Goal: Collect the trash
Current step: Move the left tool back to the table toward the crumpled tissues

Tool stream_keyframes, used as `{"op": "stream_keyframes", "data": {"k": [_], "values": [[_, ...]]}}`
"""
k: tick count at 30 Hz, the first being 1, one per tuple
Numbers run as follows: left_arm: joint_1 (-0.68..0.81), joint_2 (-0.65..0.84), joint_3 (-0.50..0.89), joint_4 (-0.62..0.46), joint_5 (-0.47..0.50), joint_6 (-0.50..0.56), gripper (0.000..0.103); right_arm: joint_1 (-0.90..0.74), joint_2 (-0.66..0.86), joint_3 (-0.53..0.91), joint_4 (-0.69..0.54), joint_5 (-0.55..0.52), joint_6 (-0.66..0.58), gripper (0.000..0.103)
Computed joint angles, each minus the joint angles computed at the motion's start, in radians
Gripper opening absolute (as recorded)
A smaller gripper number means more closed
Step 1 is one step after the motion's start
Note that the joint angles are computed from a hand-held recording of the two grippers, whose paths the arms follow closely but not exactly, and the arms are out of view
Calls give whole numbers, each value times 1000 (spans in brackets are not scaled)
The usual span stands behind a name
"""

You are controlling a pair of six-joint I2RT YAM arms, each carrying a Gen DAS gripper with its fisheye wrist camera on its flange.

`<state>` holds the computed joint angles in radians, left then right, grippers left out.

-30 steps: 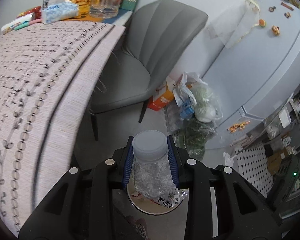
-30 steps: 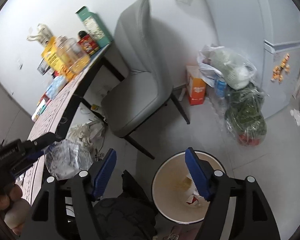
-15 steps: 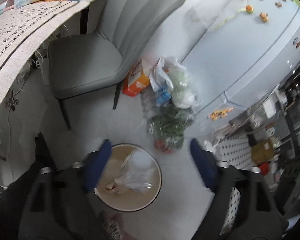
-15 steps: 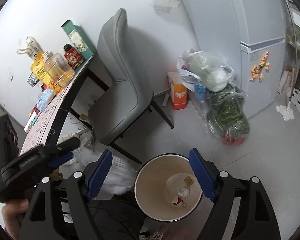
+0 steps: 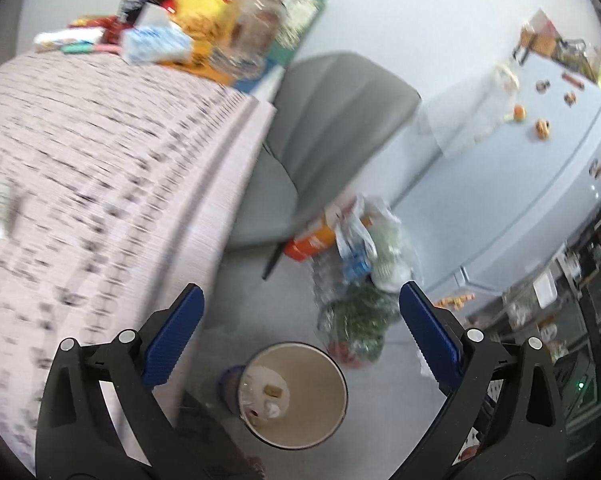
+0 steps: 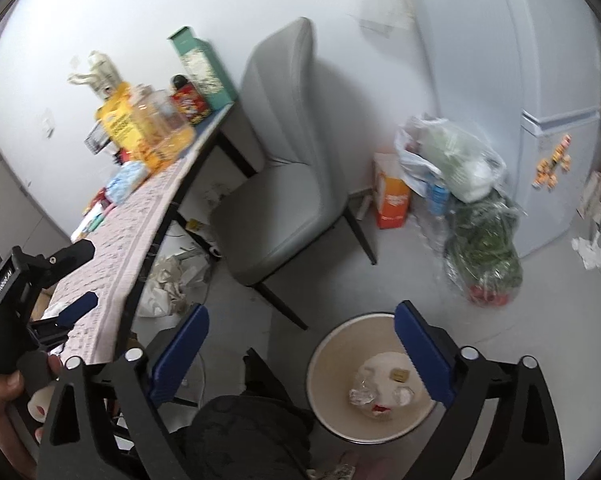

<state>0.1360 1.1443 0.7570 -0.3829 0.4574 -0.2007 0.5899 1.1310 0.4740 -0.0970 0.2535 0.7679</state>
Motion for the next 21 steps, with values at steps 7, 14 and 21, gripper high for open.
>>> {"op": "stream_keyframes", "data": {"k": [7,14,21], "values": [[266,-70,38,-112,156,117,97,155,101,132,-32,86,32,95],[516,-55,84,-227,303,271,97,277,213,266,-61,134,46,95],[753,20,144,-341,423,441,97,368,333,404,-75,160,34,95]]}}
